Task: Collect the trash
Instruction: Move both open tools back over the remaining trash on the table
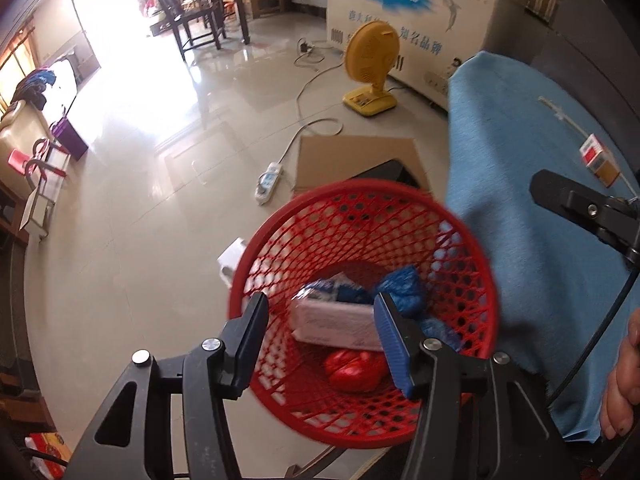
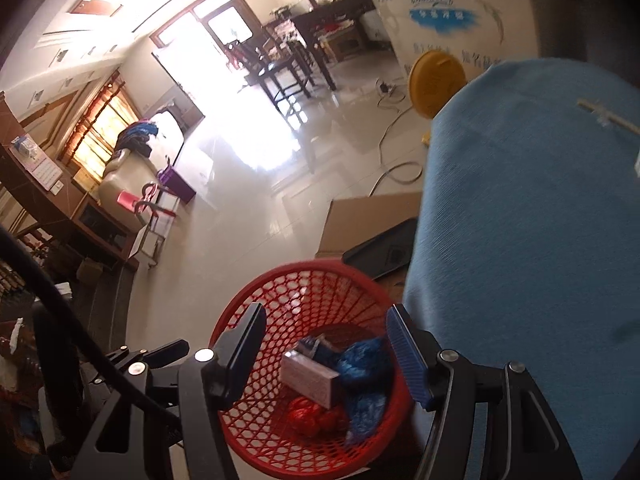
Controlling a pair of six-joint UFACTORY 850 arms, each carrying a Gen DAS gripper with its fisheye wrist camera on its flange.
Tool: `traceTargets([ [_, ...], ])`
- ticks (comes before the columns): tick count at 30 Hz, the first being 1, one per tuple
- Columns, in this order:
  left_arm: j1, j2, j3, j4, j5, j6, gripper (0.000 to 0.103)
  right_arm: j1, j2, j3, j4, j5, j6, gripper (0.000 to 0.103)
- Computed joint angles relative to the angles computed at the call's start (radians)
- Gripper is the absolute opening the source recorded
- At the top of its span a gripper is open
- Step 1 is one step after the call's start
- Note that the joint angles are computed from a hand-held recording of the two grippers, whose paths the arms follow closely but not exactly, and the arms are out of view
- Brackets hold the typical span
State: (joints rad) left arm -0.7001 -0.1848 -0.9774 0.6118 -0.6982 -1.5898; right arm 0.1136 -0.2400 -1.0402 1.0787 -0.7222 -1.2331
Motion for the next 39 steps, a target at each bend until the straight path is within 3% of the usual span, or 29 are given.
traceTargets([
  [11,-0.028,-0.092,-0.177,0.150,0.025,-0.017,0.059,-0.130,0.090,-0.002,0.103,0.088,-0.124,0.067],
  [21,-0.072,-0.220,-0.375,0.164,0.059,0.127,0.061,-0.276,0.098,-0.016,0.128,0.102,-0.108,0.067],
  [30,-0.120,-0.386,-0.636,0.064,0.084,0.412,0.062,-0.469,0.100,-0.022,0.162,0.109,-0.047,0.067],
  [36,-0.131,-0.530,-0.861,-0.075,0.052,0.652,0.062,-0.610,0.087,-0.027,0.161,0.124,0.023,0.067],
  [39,-0.131,-0.616,-1.000,-0.168,0.014,0.775,0.062,-0.648,0.054,-0.058,0.138,0.120,0.065,0.067],
])
